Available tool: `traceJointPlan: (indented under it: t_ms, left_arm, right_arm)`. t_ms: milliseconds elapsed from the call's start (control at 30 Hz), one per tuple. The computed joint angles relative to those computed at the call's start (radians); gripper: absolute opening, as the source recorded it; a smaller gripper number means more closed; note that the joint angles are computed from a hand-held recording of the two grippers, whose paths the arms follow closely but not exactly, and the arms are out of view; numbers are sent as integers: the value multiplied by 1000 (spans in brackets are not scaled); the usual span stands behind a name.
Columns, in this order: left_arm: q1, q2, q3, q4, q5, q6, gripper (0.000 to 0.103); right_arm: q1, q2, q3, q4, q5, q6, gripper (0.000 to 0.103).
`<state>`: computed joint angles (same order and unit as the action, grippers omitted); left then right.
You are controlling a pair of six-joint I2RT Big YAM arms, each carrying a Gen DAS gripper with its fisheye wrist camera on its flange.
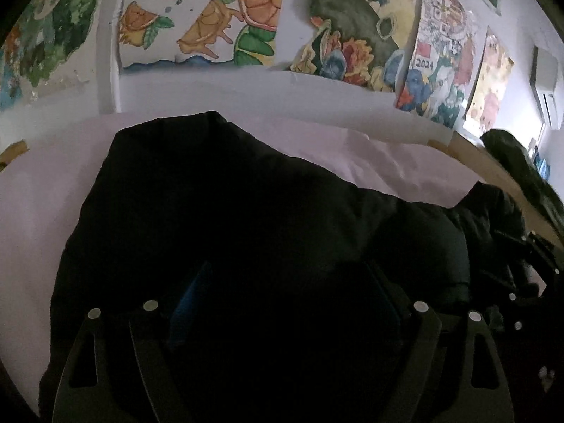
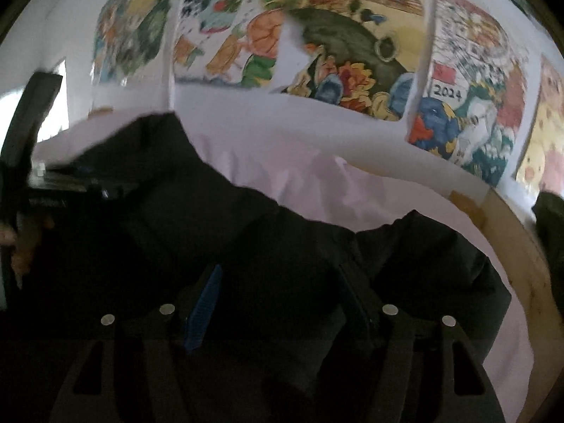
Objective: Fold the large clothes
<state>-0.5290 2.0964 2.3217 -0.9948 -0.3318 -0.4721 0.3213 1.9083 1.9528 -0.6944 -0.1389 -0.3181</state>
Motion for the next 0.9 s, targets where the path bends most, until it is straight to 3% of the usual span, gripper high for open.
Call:
traceJointPlan:
  t_ms: [100, 167, 400, 467, 533, 600, 800, 900]
  left_arm:
    - [-10, 79, 116, -75, -55, 49, 84]
    - [-12, 110, 151, -85, -81, 74, 85]
    - [-7, 128, 121, -43, -103, 85, 87]
    - [-5, 85, 50, 6, -82, 78, 87]
    - [-4, 54, 16, 20, -62, 61, 86]
    - [-8, 38, 19, -10, -55, 40, 87]
    - [-46, 23, 89, -198, -97, -14, 87]
    - [-68, -13, 72, -247, -96, -37, 87]
  right_arm:
    - [4, 36, 18, 2, 29, 12, 64]
    - [5, 65, 40, -2, 35, 22, 64]
    - [9, 103, 53, 14, 57, 32, 65]
    - [8, 87, 33, 27, 56, 35, 66]
    - [4, 65, 12, 36, 46, 52, 77]
    - [-5, 35, -12, 21, 27, 79, 84]
    - [-23, -67, -104, -24, -11, 135, 85]
    - [-17, -128, -154, -49, 14, 140, 85]
